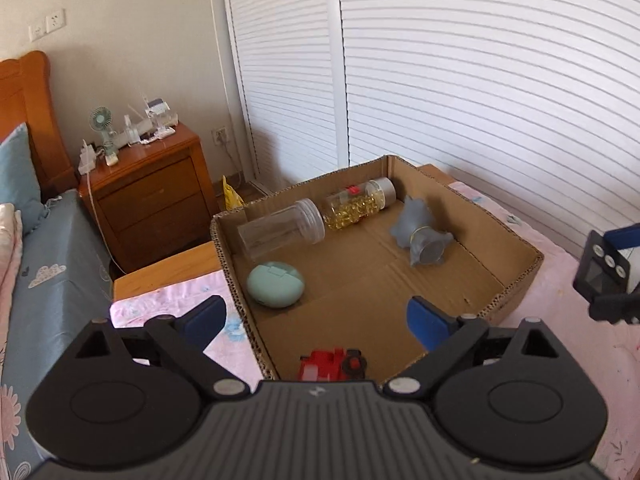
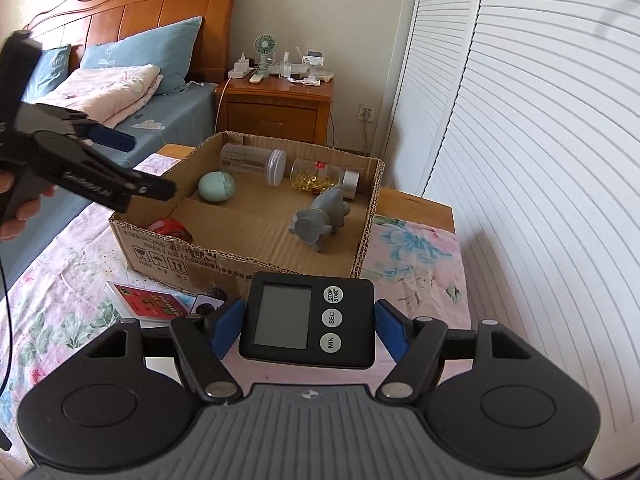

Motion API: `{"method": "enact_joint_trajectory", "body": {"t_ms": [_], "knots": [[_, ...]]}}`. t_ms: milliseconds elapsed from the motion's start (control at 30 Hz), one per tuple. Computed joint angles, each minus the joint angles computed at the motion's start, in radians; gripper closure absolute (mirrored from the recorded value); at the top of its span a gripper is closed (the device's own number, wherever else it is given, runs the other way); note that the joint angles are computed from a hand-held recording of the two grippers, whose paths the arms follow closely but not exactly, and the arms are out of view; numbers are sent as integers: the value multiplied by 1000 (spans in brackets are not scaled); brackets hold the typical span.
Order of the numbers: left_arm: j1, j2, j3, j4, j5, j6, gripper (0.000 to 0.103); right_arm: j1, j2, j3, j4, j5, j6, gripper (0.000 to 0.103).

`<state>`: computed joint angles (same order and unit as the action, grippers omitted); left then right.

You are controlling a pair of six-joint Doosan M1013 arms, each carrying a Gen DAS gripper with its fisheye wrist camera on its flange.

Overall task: Organize rigid objects
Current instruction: 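Carry the red toy train into the box and open the left gripper, then lower the black timer into the box and open the right gripper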

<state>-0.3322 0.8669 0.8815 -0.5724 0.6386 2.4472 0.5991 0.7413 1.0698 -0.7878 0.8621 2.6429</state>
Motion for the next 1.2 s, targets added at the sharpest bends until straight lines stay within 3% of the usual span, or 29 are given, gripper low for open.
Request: {"method": "enact_joint_trajectory", "body": {"t_ms": [233,367,533,733,1200], "knots": [[15,-67,119,-88,-40,40,1,-9,10,-26,19,-16,-31,28],[14,-108,196,-62,-109,2,1,-20,22,-57,34,-31,-50,28],[23,-150,277,-156,-134,41,1,-37,51,-118,77,-39,-97,28],[12,-168,315,-22,-156,-99,1,-57,113,-232,150,13,-151,28],[14,-183,373,-3,-184,-110,1,-78,206,-376,235,123,-181,28]]}}
